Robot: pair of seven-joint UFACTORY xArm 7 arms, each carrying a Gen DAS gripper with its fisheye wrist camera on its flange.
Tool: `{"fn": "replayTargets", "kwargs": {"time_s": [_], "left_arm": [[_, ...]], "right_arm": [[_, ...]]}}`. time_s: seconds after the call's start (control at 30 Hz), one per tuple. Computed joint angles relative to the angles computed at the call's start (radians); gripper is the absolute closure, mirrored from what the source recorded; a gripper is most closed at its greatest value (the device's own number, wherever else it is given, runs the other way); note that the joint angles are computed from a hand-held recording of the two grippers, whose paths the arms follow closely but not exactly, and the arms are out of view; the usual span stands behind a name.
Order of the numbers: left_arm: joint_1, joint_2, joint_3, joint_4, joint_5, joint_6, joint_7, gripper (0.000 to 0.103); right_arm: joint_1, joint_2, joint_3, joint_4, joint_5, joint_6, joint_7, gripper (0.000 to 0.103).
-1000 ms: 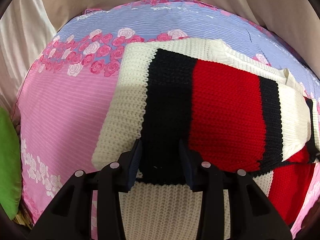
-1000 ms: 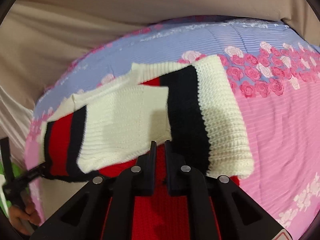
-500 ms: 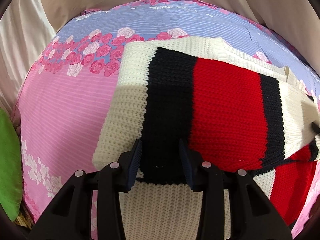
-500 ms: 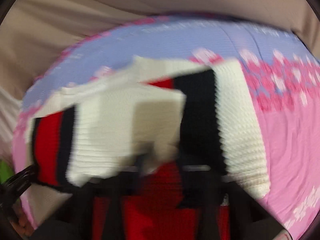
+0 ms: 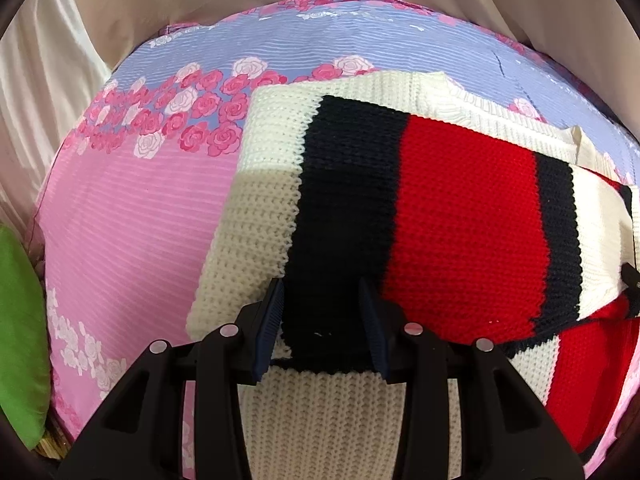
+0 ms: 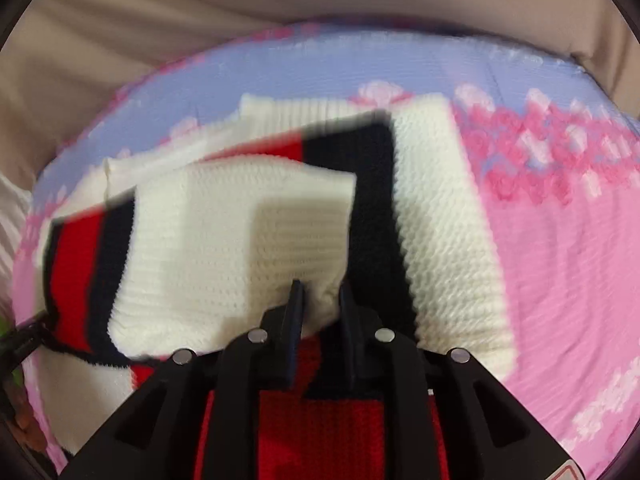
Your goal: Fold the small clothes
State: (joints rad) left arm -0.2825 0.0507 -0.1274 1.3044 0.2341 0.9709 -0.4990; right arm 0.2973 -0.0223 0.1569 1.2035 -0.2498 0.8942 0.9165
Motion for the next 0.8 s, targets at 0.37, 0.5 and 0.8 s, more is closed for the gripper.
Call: {"fn": "replayTargets", "kwargs": {"time_s": [0.37, 0.5, 0.8], "left_arm": [[-0.006, -0.238, -0.037, -0.171, -0.085, 0.044, 0.039, 0.066], [-0.009, -0.341, -0.052, -0.265, -0.120, 0.084, 0.060, 0.065], [-0.011, -0.466, -0.076, -0.377, -0.169, 0.150, 0.062, 0.065]], "right_arm": [[0.018, -0.367, 0.102, -0.191, 0.083, 0.107, 0.108, 0.074], [0.051, -0.446, 0.141, -0.254, 0.129, 0.213, 0.103, 0.062], [0.124, -0.584, 0.175, -0.376, 0.276, 0.320, 0.137, 0.057]]}}
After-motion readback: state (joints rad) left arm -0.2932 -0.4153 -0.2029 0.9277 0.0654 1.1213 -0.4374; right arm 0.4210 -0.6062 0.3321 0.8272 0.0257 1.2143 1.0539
